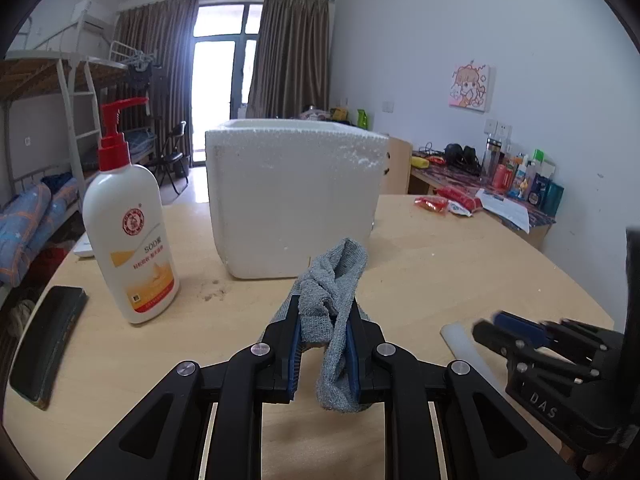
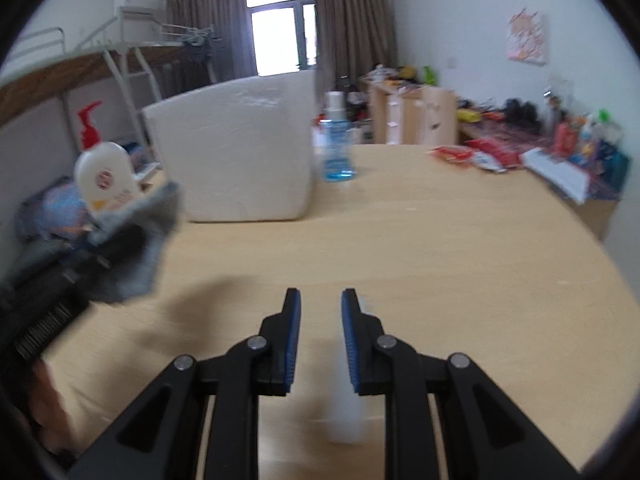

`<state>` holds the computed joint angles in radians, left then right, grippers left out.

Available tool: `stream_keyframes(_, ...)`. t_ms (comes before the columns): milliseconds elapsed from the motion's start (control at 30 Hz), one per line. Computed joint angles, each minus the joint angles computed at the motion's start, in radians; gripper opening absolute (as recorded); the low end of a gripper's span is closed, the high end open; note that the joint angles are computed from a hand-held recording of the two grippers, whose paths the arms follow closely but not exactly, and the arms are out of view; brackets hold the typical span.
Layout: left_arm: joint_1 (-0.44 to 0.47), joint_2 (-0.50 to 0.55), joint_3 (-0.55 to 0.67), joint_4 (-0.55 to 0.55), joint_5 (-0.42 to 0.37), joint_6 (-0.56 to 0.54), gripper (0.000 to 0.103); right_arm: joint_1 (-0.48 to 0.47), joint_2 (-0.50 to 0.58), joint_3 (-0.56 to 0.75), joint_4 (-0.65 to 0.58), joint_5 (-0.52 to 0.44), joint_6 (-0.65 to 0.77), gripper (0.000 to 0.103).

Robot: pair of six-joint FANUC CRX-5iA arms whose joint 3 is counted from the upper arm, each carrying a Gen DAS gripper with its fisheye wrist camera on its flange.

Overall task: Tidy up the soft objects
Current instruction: 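Close the right tool on the white foam strip and lift it, then carry the grey cloth and foam strip with both tools over the foam box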

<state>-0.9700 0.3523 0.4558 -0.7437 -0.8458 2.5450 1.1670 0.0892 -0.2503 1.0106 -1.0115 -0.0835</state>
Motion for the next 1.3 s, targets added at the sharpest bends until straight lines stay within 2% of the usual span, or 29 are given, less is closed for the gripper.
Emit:
stream_keyframes(67,-0.006,-0.002,0.001,-0.018,-0.002,0.015,0.020,0.009,0.009,0.007,-0.033,-0.067,0.007,0.052)
stream_keyframes(400,-0.059,-0.006,0.016,-0.141,-0.073,0.102,0.020,0.000,0.025,0.016,-0.092,-0.046,0.052,0.053)
stream_keyframes(733,-0.093,-0.006,0.025,-0.201,-0.115,0.149,0.020,-0.005,0.020,0.021,-0.170,-0.018,0.095,0.052)
stream_keyframes(833,-0.100,-0.007,0.025,-0.211,-0.120,0.153,0.020,-0.002,0.017,0.018,-0.173,-0.022,0.101,0.050)
stream_keyframes(867,-0.102,-0.007,0.025,-0.213,-0.121,0.154,0.020,0.000,0.017,0.017,-0.171,-0.023,0.099,0.046)
stream_keyframes(900,-0.103,-0.009,0.023,-0.217,-0.121,0.158,0.020,0.003,0.020,0.019,-0.168,-0.031,0.105,0.033)
stream_keyframes(1000,-0.106,-0.011,0.021,-0.220,-0.124,0.167,0.020,0.004,0.009,0.007,-0.165,-0.005,0.119,0.021)
stream_keyframes(1133,-0.113,-0.009,0.027,-0.226,-0.136,0.171,0.020,-0.011,-0.034,-0.040,-0.131,0.060,0.068,0.017)
stream_keyframes(1300,-0.123,-0.012,0.032,-0.246,-0.151,0.186,0.020,0.000,-0.060,-0.050,-0.045,0.064,0.039,0.017)
